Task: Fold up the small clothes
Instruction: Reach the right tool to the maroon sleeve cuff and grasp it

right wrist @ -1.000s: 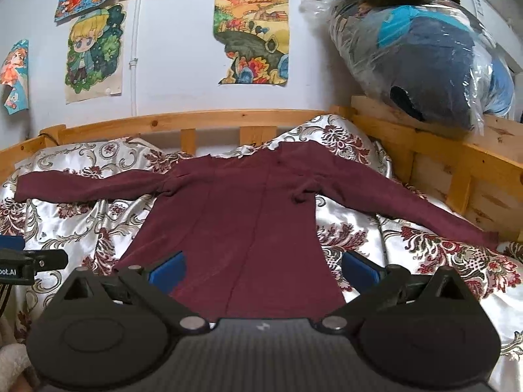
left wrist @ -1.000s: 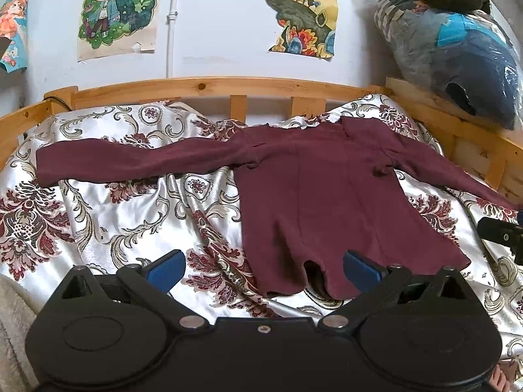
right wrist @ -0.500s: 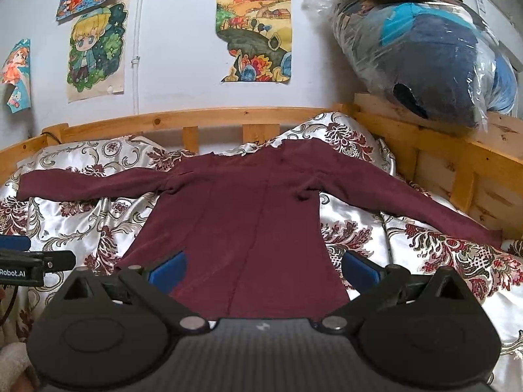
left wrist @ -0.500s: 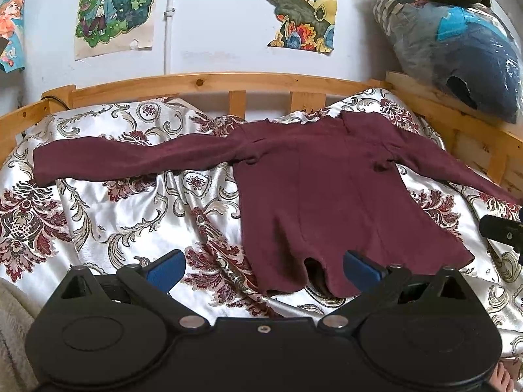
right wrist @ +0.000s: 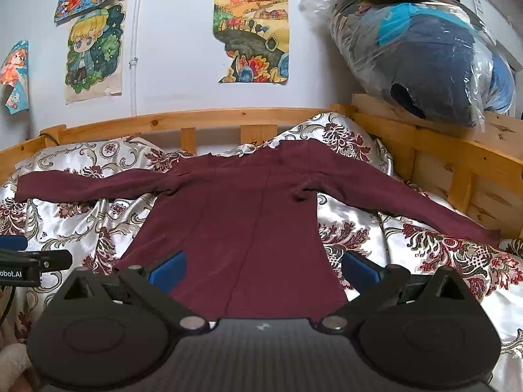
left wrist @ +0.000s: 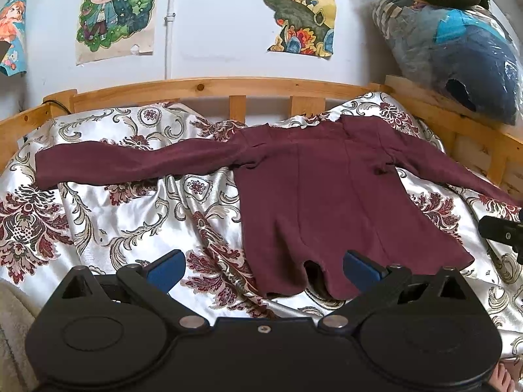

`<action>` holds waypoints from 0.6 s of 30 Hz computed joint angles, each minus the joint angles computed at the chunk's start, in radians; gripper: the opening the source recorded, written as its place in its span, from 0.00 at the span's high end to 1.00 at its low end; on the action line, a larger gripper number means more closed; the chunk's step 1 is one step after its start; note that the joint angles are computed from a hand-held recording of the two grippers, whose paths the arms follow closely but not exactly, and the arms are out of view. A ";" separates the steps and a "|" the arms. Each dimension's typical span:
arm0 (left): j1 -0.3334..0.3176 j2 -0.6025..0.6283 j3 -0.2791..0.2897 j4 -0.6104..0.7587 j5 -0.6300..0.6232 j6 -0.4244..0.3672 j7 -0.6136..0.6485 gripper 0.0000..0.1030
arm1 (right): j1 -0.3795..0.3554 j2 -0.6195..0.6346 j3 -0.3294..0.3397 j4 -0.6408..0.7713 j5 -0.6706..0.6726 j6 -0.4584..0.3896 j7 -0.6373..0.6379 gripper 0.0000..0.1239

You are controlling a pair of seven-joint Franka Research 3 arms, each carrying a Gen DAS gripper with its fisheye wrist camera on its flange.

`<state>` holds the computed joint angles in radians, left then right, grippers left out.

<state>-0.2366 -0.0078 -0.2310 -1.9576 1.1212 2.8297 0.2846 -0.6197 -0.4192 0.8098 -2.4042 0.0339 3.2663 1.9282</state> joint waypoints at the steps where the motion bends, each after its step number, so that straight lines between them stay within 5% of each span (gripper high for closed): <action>1: 0.000 0.000 0.000 0.000 -0.008 -0.002 0.007 0.01 | -0.003 -0.001 0.004 0.000 0.000 0.001 0.002 0.17; 4: 0.001 -0.001 0.001 -0.002 -0.013 0.002 0.009 0.01 | 0.005 0.003 -0.004 0.003 -0.001 -0.007 -0.001 0.17; 10: -0.004 0.002 -0.003 0.005 -0.071 -0.022 0.074 0.01 | -0.134 -0.074 0.102 -0.003 0.010 -0.026 0.075 0.17; 18: -0.023 0.118 -0.014 0.189 -0.505 -0.069 0.545 0.01 | -0.436 -0.290 0.262 0.019 0.005 -0.151 0.370 0.17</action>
<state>-0.2596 0.1103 -0.2448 -1.7690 0.6159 2.7609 0.8294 -1.0556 -0.7088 1.0715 -2.3857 0.0384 3.1155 2.2982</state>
